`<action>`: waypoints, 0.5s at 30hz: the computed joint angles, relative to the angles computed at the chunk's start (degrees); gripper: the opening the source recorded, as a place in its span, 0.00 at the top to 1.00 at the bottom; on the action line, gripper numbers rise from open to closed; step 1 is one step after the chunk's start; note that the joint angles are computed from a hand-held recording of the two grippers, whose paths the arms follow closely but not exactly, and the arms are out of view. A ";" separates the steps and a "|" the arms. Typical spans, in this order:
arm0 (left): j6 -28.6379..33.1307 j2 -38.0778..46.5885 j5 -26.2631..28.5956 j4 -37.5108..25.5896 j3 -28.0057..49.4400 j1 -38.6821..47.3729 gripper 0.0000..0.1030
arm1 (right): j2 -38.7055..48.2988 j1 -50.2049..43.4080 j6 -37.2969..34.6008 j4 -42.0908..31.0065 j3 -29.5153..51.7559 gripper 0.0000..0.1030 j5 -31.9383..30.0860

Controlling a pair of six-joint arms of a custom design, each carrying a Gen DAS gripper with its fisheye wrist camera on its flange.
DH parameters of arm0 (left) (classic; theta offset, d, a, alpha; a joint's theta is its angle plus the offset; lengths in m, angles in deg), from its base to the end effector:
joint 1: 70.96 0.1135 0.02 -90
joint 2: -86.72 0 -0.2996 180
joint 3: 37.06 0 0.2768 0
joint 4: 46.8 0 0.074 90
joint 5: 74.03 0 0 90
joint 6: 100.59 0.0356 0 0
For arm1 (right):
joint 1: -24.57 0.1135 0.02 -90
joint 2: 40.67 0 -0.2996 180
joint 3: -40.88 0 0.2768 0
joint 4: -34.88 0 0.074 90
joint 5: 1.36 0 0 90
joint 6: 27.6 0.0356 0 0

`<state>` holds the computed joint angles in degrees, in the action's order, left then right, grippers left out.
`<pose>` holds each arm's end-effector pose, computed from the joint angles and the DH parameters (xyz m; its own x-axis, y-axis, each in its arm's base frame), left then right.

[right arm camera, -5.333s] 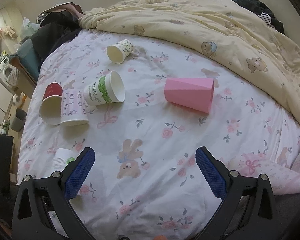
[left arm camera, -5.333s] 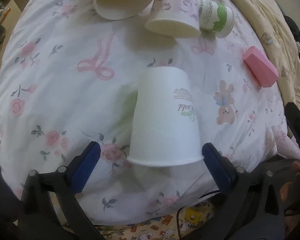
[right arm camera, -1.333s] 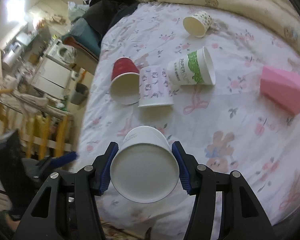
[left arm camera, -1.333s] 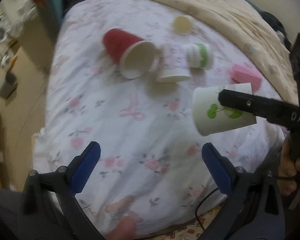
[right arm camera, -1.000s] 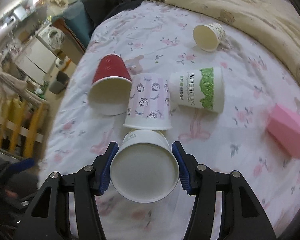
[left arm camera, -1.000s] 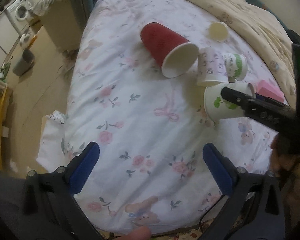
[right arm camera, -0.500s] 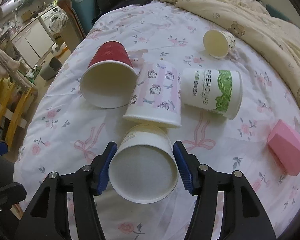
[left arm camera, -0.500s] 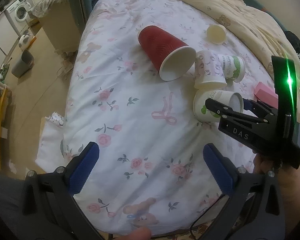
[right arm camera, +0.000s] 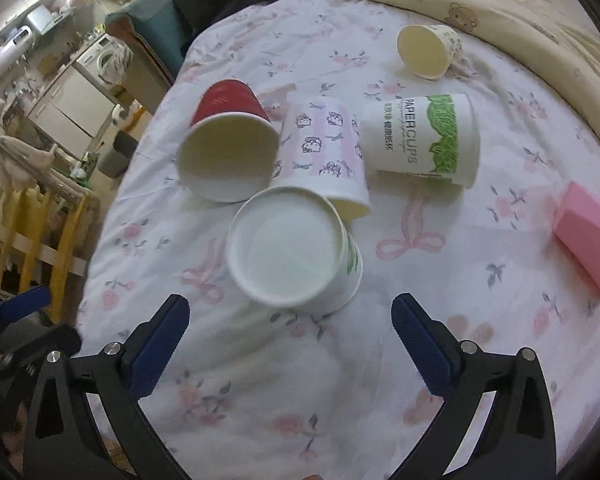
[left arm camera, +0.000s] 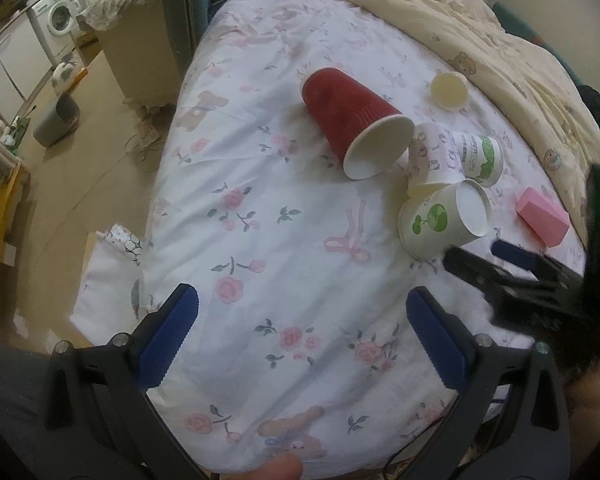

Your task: Flip cup upside down

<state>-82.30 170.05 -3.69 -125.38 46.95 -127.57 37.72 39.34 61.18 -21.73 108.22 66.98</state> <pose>0.1666 -0.2310 0.3092 -0.8786 -0.2918 -0.3781 -0.2764 0.9563 -0.0958 0.2597 0.0821 0.2549 -0.8862 -0.2541 -0.3873 -0.3916 0.8577 0.3332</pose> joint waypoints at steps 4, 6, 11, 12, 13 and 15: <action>-0.35 -1.77 0.05 0.95 -0.81 -0.04 0.00 | -6.20 -1.91 -0.46 -4.37 -0.21 0.00 -1.72; -0.44 -2.03 -0.78 0.91 -0.51 -0.74 0.00 | -10.32 -3.43 -1.01 -6.72 -0.09 0.00 -2.17; -0.60 -2.48 -3.67 1.61 0.23 -3.55 0.00 | -19.46 -8.92 -2.34 -9.30 -0.49 0.00 -1.41; -0.37 -2.33 -4.72 1.82 0.46 -4.23 0.00 | -20.20 -9.56 -2.07 -9.09 -0.78 0.00 -1.01; -0.19 -1.67 -6.22 1.40 1.20 -5.08 0.00 | -21.29 -10.34 -1.77 -8.85 -1.36 0.00 -0.57; 0.13 -1.04 -8.09 1.32 2.13 -5.90 0.00 | -22.83 -11.84 -1.43 -7.30 -2.85 0.00 0.07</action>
